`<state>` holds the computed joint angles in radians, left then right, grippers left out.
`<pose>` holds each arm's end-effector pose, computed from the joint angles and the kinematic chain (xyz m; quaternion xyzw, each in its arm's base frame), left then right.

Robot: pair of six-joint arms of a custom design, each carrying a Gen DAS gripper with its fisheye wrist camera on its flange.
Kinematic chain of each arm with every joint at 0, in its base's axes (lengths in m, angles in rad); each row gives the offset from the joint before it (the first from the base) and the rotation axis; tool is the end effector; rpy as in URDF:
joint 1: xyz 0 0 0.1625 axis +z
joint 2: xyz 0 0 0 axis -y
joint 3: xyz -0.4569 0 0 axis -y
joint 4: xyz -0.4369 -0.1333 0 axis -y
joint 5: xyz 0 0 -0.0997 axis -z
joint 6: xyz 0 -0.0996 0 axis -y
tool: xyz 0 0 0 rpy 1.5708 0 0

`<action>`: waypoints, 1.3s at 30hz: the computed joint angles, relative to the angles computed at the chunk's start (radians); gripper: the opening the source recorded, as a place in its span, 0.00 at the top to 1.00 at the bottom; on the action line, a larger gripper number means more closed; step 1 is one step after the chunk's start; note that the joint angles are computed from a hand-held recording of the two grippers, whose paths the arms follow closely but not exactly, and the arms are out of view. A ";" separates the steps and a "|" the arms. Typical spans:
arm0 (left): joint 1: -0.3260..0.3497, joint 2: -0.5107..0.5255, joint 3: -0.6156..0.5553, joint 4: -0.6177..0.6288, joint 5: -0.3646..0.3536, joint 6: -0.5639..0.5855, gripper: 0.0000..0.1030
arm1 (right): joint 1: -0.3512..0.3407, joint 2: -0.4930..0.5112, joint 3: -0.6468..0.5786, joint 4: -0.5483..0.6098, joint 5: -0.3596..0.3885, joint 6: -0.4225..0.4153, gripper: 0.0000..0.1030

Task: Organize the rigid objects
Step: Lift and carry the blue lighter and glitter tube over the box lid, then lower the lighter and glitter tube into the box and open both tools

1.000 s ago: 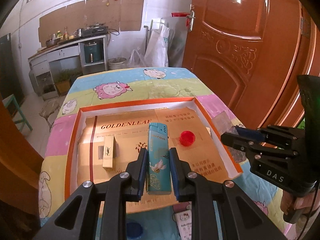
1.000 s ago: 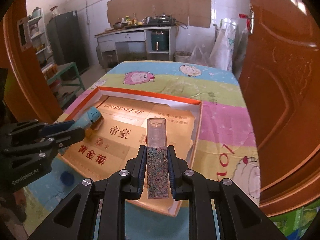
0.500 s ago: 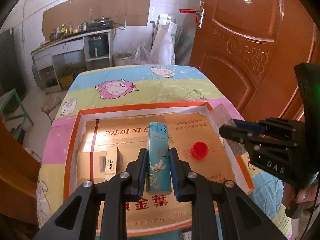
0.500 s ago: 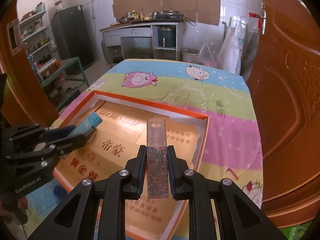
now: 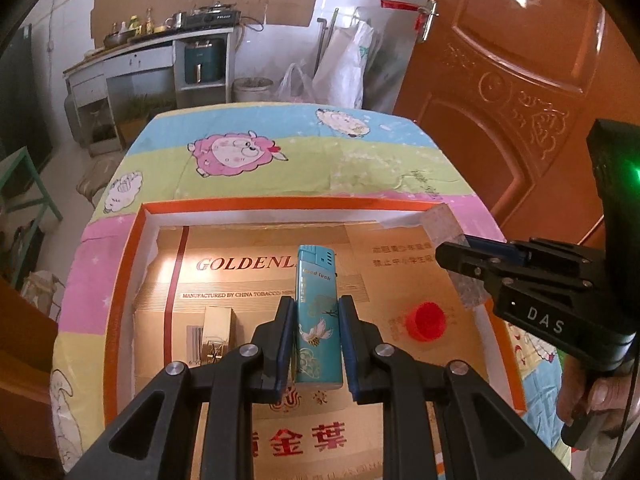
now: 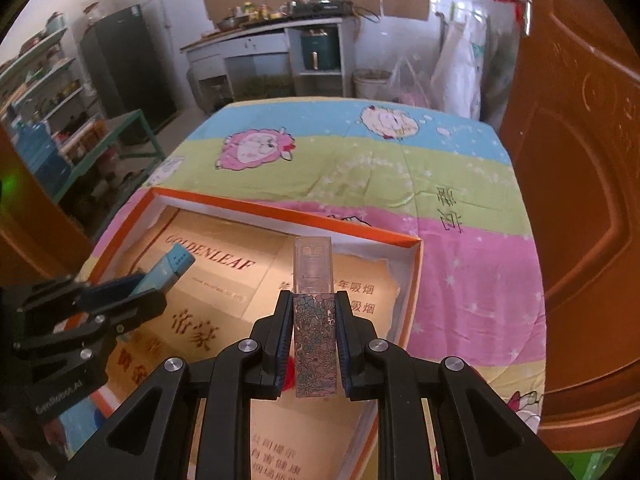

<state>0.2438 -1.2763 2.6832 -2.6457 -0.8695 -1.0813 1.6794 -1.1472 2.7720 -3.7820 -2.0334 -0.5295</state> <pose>-0.2176 -0.2577 0.0642 0.1698 0.9123 -0.2606 0.2663 0.1205 -0.2852 0.1237 0.2294 -0.9056 0.2293 0.2734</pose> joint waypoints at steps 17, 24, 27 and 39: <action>0.026 0.057 -0.004 -0.042 0.010 0.004 0.78 | -0.042 0.076 -0.032 -0.028 -0.025 0.000 0.80; 0.044 0.091 -0.010 -0.060 -0.003 0.015 0.78 | -0.058 0.097 -0.037 -0.043 -0.023 -0.013 0.80; 0.055 0.109 -0.011 -0.076 -0.011 0.016 0.78 | -0.066 0.111 -0.038 -0.050 -0.025 -0.017 0.80; 0.052 0.134 0.015 -0.163 -0.006 0.028 0.78 | -0.098 0.125 -0.034 -0.060 -0.002 -0.020 0.78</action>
